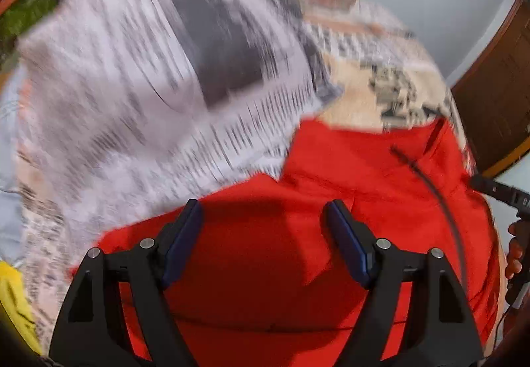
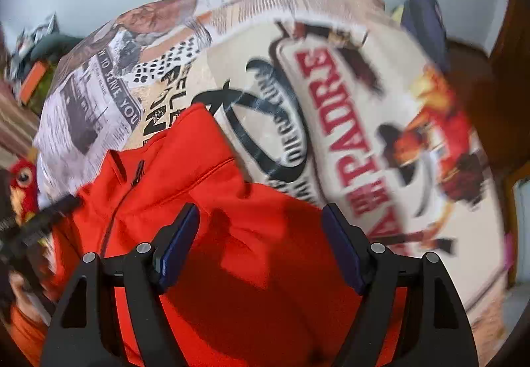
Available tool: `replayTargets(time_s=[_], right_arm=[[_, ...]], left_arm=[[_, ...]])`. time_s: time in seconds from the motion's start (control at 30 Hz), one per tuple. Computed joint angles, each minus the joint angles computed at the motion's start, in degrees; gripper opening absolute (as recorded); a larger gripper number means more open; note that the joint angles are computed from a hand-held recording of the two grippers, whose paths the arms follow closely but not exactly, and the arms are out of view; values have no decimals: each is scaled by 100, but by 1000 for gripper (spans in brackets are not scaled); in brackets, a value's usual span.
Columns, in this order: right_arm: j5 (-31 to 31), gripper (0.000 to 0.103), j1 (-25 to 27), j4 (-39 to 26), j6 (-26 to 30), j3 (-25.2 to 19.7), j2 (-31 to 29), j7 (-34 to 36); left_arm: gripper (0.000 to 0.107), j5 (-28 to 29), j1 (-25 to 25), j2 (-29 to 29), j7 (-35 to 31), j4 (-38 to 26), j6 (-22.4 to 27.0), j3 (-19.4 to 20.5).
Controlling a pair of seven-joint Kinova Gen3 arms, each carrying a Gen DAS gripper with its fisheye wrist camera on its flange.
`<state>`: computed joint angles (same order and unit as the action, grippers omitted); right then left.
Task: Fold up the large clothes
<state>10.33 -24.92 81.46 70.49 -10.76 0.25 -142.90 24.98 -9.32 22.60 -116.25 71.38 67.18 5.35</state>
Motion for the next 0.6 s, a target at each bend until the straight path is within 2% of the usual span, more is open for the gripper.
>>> replayTargets(time_s=[0.1,0.17,0.23,0.27,0.3,0.33,0.4,0.5,0.6], right_arm=[[-33,73,-73,19,-19,-4,208,-66],[-2,62,-110,241,-329,-10,71,-80],[-24,43,-111,443,-571,-37,-62,-55],[70,36,-145,487,-575,-93,-107,-136],[104,20,-143,512,-574,-144,-143,-127],[45,9,-168,555,-614,-145,-211,-68],[18,7,-152,579,-597,-178,-309,-34],[-36,6,-141,610,-566,-281,-568,6],[90,6,-144,571,-422,-513,-821,-90]], left_arm=[[75,343,-4,-17,-35,186,-64,-114],[60,441,-158,-105,-271,351,-167,61],[33,425,-160,-296,-488,559,-330,155],[28,347,-42,-379,-495,630,-429,90],[18,177,134,-491,-449,696,-526,7],[12,-8,245,-569,-321,718,-583,-13],[7,-114,307,-597,-158,577,-419,-56],[5,-97,263,-785,-32,446,-112,-96],[5,-65,196,-1205,-356,525,-26,-133]])
